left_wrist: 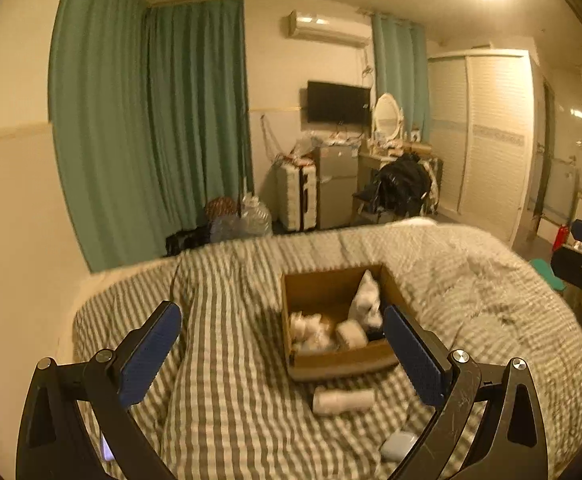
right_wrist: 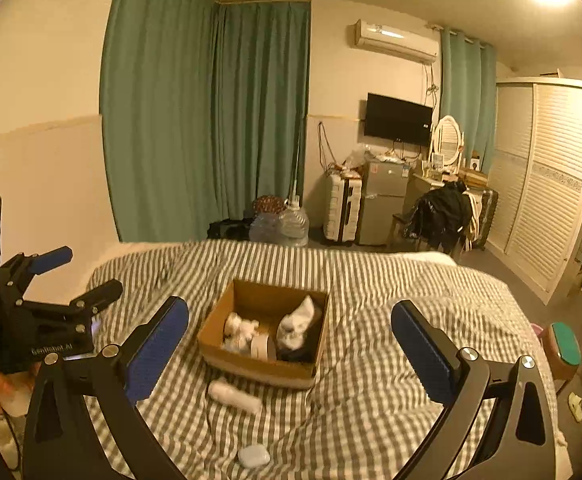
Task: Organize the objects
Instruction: 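Move both tools back toward the white bottle and white earbud case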
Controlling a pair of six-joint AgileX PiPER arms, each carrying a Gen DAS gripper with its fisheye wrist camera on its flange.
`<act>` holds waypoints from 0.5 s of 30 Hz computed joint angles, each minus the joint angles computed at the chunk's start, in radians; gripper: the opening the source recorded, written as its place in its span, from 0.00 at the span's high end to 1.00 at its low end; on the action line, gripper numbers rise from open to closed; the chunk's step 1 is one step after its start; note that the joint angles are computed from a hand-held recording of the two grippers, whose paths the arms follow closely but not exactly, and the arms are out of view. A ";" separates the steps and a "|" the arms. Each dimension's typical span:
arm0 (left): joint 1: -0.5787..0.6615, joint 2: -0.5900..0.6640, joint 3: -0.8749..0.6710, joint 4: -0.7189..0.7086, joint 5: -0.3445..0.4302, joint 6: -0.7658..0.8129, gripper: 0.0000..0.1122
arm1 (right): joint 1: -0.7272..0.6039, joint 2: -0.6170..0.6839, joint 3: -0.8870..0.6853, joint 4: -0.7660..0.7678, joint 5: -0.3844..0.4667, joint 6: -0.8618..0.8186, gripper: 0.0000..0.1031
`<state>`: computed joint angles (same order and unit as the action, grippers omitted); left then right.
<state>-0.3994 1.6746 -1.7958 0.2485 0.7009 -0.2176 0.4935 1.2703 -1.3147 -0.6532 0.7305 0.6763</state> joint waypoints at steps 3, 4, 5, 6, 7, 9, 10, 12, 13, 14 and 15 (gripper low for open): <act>-0.017 -0.016 0.139 0.080 -0.061 -0.101 0.08 | -0.016 0.016 0.107 -0.006 -0.069 0.032 0.01; -0.017 -0.008 0.163 0.072 -0.075 -0.101 0.08 | -0.026 0.028 0.133 0.005 -0.093 0.029 0.01; -0.018 0.002 0.189 0.066 -0.090 -0.105 0.08 | -0.036 0.043 0.156 0.016 -0.116 0.027 0.01; -0.023 0.019 0.209 0.075 -0.101 -0.119 0.08 | -0.048 0.066 0.179 0.041 -0.139 0.014 0.01; -0.033 0.042 0.221 0.098 -0.105 -0.142 0.08 | -0.064 0.092 0.199 0.080 -0.164 -0.017 0.01; -0.042 0.077 0.242 0.106 -0.117 -0.157 0.08 | -0.087 0.142 0.233 0.123 -0.212 -0.044 0.01; -0.042 0.093 0.247 0.092 -0.121 -0.145 0.08 | -0.100 0.173 0.252 0.140 -0.242 -0.055 0.01; -0.043 0.140 0.249 0.077 -0.119 -0.139 0.08 | -0.122 0.239 0.272 0.188 -0.277 -0.090 0.01; -0.042 0.157 0.252 0.076 -0.119 -0.143 0.08 | -0.134 0.267 0.276 0.226 -0.293 -0.125 0.01; -0.038 0.182 0.253 0.062 -0.109 -0.137 0.08 | -0.143 0.296 0.276 0.265 -0.305 -0.162 0.02; -0.035 0.195 0.255 0.047 -0.105 -0.126 0.08 | -0.153 0.340 0.273 0.315 -0.320 -0.210 0.02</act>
<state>-0.4343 1.8692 -1.5404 0.2955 0.5962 -0.3440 0.3401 1.6102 -1.0419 -0.3383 0.4109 0.4662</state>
